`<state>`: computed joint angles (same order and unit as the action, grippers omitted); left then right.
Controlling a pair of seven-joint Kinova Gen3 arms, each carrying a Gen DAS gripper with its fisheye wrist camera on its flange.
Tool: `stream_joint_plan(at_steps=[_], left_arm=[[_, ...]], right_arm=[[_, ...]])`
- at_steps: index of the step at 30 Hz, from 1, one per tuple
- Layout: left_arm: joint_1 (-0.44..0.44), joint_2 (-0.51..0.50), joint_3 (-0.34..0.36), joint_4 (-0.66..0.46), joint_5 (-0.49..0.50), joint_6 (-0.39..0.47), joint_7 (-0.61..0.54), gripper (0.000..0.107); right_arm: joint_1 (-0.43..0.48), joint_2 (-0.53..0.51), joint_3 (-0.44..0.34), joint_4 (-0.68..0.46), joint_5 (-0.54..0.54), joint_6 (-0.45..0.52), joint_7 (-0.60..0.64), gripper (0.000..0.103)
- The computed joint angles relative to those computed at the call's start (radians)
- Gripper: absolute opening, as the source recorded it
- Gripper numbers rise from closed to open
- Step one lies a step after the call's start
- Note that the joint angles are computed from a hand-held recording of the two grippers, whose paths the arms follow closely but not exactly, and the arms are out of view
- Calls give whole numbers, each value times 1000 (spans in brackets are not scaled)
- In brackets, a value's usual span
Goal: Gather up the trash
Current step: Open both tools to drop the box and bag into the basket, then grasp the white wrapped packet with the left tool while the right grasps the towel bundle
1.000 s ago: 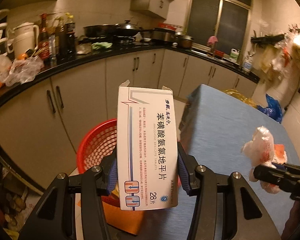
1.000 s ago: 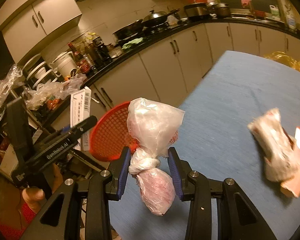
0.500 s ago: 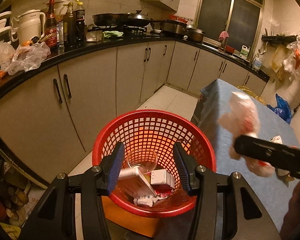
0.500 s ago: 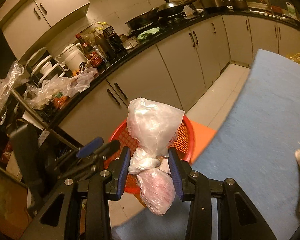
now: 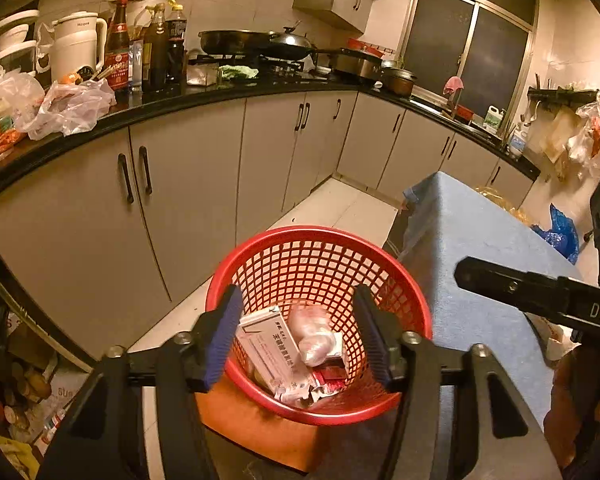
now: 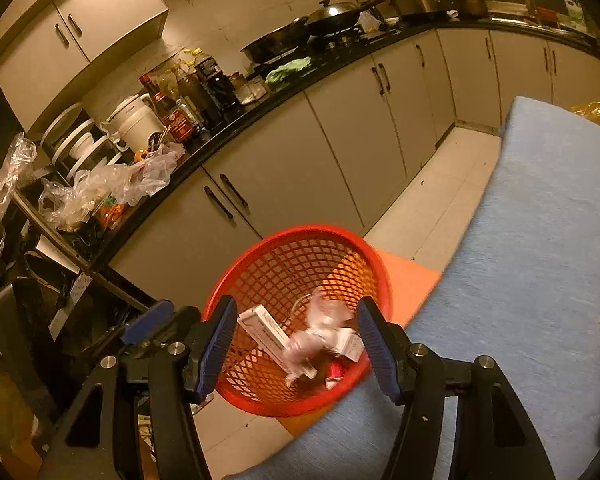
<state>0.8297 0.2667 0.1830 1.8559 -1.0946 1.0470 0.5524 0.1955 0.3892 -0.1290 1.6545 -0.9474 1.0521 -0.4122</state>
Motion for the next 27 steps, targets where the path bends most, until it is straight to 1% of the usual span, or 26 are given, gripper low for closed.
stream_joint_plan(at_steps=[2, 7, 11, 15, 17, 23, 27], left_arm=[[12, 4, 5, -14, -8, 17, -4, 65], [43, 34, 12, -82, -5, 63, -68, 73], [72, 62, 5, -147, 0, 87, -119, 75], [97, 94, -7, -213, 9, 92, -183, 75], [110, 114, -17, -252, 18, 94, -221, 75], [154, 190, -52, -390, 53, 84, -359, 75], [180, 244, -77, -487, 89, 75, -453, 75]], right_arm=[[18, -5, 5, 5, -6, 12, 13, 67], [67, -24, 29, 25, -14, 47, 58, 68], [117, -28, 56, 29, -31, 91, 92, 69], [169, -33, 84, 31, -51, 118, 126, 69], [207, -20, 98, 14, -63, 155, 135, 69], [302, 17, 134, -44, -75, 197, 121, 69], [374, 56, 142, -101, -86, 226, 94, 69]])
